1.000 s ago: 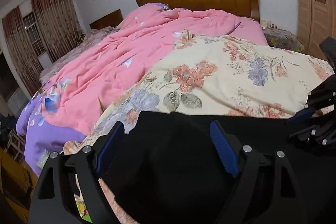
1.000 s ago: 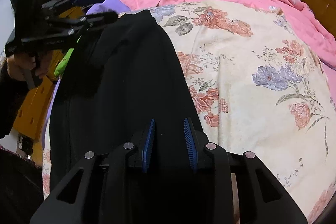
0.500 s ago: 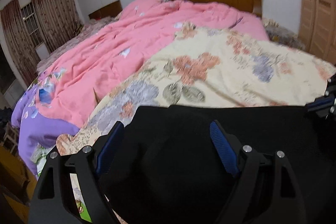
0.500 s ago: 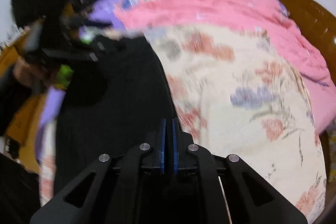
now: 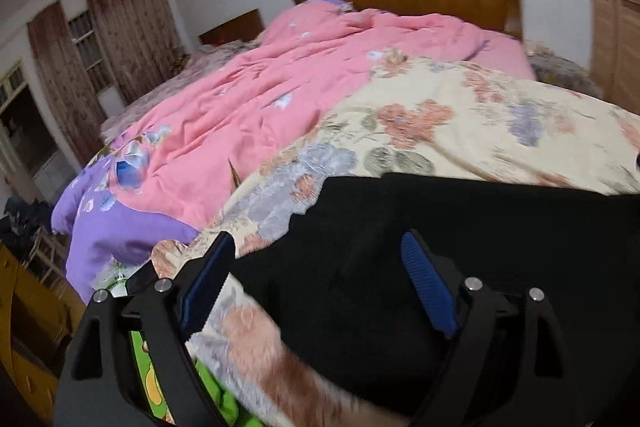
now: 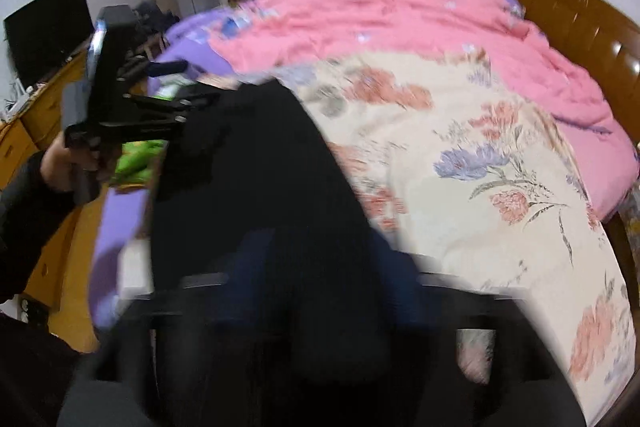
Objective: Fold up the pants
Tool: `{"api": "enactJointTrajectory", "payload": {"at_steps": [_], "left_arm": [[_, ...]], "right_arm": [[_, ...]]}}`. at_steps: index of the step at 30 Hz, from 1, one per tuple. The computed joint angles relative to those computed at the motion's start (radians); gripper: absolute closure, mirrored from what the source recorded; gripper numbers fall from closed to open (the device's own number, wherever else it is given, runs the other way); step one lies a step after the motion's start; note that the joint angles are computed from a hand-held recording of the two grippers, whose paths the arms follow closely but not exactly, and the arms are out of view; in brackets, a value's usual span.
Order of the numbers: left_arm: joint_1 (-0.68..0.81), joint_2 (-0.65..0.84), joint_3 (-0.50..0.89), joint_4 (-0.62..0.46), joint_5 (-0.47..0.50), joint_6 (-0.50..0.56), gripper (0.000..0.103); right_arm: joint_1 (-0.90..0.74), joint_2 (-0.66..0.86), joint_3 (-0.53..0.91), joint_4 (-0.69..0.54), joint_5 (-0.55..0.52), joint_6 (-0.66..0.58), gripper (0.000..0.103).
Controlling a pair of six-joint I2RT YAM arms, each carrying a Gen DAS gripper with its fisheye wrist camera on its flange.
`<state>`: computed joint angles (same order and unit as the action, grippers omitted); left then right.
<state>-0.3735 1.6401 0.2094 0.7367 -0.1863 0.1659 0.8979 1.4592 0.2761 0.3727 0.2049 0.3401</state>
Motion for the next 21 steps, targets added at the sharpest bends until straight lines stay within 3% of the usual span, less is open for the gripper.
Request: {"api": "enactJointTrajectory", "payload": {"at_steps": [4, 6, 8, 12, 14, 16, 19, 21], "left_arm": [[0.016, -0.044, -0.063, -0.058, 0.049, 0.016, 0.016], [0.030, -0.066, -0.126, -0.035, 0.113, 0.004, 0.016], [0.019, -0.039, -0.178, 0.046, 0.147, -0.003, 0.016], [-0.067, 0.192, -0.176, 0.268, 0.084, -0.016, 0.016], [-0.065, 0.252, -0.151, 0.290, 0.085, -0.015, 0.015], [-0.019, 0.268, -0.143, 0.295, 0.143, -0.011, 0.014], [0.016, 0.278, -0.139, 0.302, 0.158, 0.000, 0.013], [0.029, 0.281, -0.135, 0.299, 0.162, 0.005, 0.013]], "right_arm": [[0.331, 0.152, 0.082, 0.014, 0.159, 0.157, 0.044], [0.402, 0.259, 0.150, 0.004, 0.183, 0.190, 0.047], [0.438, 0.354, 0.233, -0.062, 0.216, 0.213, 0.051], [0.448, 0.481, 0.357, -0.181, 0.255, 0.220, 0.073], [0.460, 0.514, 0.375, -0.190, 0.284, 0.242, 0.075], [0.474, 0.503, 0.357, -0.185, 0.302, 0.285, 0.089], [0.488, 0.448, 0.287, -0.089, 0.275, 0.333, 0.098], [0.487, 0.455, 0.309, -0.134, 0.289, 0.347, 0.100]]}}
